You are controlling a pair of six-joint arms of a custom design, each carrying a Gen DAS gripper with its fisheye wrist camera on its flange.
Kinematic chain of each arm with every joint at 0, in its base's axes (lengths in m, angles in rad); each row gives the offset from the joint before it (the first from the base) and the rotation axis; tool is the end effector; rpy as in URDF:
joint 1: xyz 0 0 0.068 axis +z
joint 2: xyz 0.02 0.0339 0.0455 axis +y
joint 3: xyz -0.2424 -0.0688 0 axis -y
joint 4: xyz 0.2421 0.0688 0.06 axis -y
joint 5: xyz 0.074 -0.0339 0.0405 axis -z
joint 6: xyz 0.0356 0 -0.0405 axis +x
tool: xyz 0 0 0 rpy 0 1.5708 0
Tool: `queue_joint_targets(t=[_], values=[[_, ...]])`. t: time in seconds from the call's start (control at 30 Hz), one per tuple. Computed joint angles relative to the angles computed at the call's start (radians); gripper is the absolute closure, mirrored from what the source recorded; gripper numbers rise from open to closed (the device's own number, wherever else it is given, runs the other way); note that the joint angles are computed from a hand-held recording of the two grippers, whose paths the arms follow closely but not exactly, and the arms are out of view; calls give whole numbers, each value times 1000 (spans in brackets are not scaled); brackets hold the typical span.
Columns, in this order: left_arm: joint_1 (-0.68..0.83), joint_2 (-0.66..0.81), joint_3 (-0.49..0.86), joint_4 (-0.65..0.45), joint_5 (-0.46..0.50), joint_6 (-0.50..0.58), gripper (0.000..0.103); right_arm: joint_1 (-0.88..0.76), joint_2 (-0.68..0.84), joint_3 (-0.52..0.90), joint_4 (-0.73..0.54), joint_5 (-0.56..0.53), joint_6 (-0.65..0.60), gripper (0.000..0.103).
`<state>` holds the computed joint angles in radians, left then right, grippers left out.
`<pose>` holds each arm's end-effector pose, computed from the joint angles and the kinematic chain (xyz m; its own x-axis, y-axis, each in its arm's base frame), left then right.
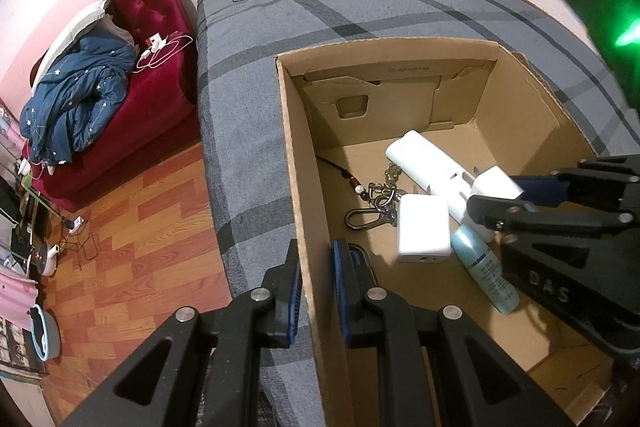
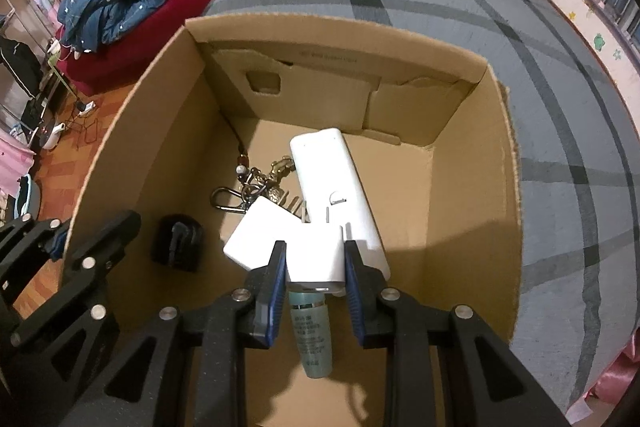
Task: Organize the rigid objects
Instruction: 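Open the right gripper to drop the plug beside the bottle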
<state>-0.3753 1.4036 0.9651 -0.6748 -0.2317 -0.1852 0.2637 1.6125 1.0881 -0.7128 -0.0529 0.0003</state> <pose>0.2564 -0.0922 0.2066 -0.8688 0.1496 -0.4721 0.1042 0.9871 0.1212 0.2945 0.0815 0.1829 -0.9123 -0.2460 -0.3274 -0.2767 0.9596 0.0501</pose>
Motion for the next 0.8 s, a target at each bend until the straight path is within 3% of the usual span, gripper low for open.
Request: queue_joint_targets(t=[0.43,0.63,0.8], values=[[-3,2,5,-4,-6,0,87,-2,30,14,5,-5,13,74],[-7,6,5,-1,-9,-5,87,-13,-1,5,9,-20,15,56],[-7,6,6,-1,-8,-10,87,-19,-39,-3,6,-12,8,54]])
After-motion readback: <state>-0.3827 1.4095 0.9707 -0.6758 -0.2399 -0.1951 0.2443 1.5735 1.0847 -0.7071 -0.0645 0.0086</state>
